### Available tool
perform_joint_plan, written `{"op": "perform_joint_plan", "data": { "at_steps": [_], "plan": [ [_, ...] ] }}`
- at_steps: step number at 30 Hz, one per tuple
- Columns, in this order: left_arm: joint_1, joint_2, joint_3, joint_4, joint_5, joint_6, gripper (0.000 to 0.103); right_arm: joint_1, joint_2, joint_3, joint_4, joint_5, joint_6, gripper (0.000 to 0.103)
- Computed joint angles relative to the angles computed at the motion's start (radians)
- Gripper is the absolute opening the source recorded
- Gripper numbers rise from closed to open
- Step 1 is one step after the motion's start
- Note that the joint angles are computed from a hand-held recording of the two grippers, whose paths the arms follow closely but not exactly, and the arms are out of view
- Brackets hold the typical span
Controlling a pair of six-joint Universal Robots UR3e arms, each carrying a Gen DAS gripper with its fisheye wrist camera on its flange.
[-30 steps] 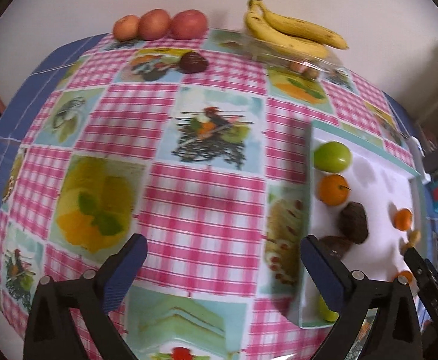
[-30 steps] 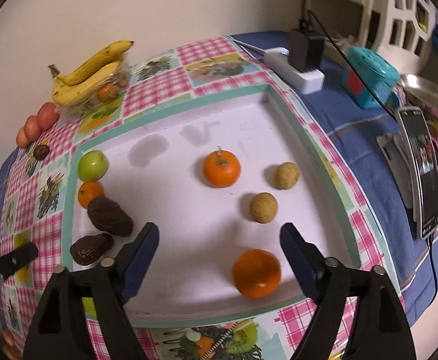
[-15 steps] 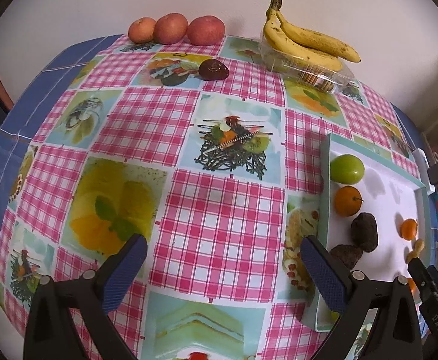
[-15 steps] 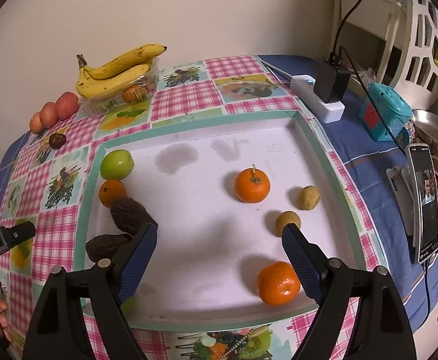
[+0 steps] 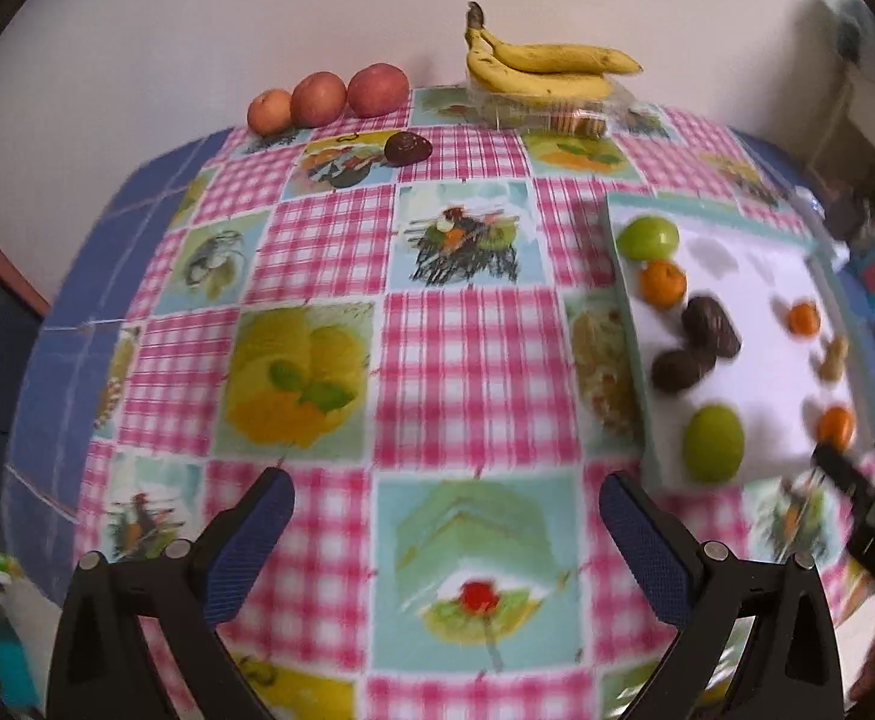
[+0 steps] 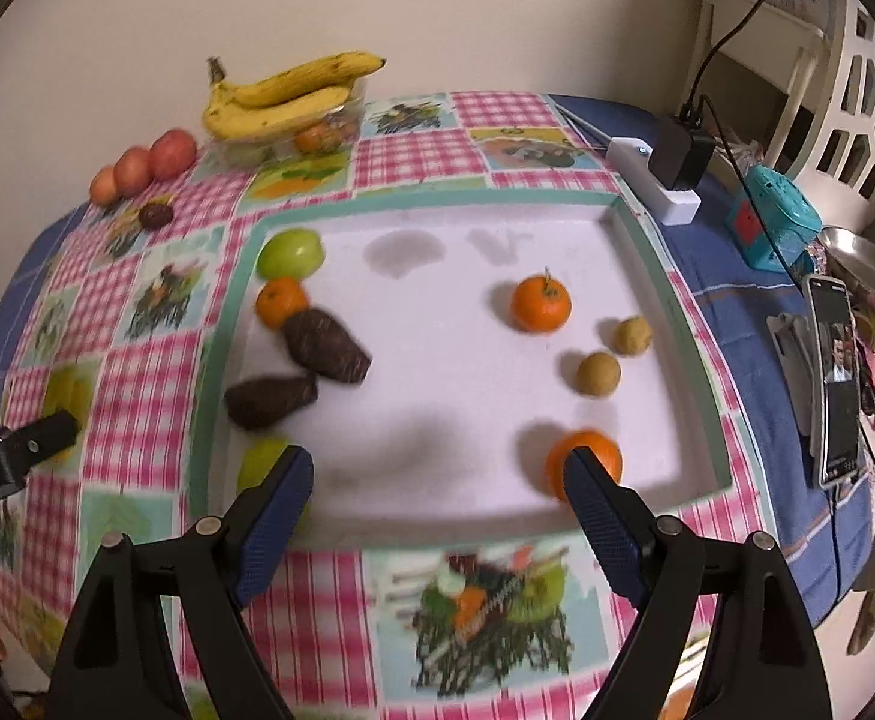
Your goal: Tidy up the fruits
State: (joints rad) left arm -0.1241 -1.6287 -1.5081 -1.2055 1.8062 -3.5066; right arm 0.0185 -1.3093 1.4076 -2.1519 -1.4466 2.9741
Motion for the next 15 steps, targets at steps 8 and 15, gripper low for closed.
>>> {"op": "perform_joint_plan", "data": {
  "at_steps": [8, 15],
  "plan": [
    [-0.011, 0.057, -0.021, -0.056, 0.036, -0.03, 0.103, 0.008, -0.105, 0.087, -0.02, -0.016, -0.001, 0.086],
    [-0.02, 0.052, -0.01, -0.059, 0.028, -0.014, 0.103, 0.016, -0.122, 0.08, 0.019, -0.025, -0.014, 0.086]
  ]
}}
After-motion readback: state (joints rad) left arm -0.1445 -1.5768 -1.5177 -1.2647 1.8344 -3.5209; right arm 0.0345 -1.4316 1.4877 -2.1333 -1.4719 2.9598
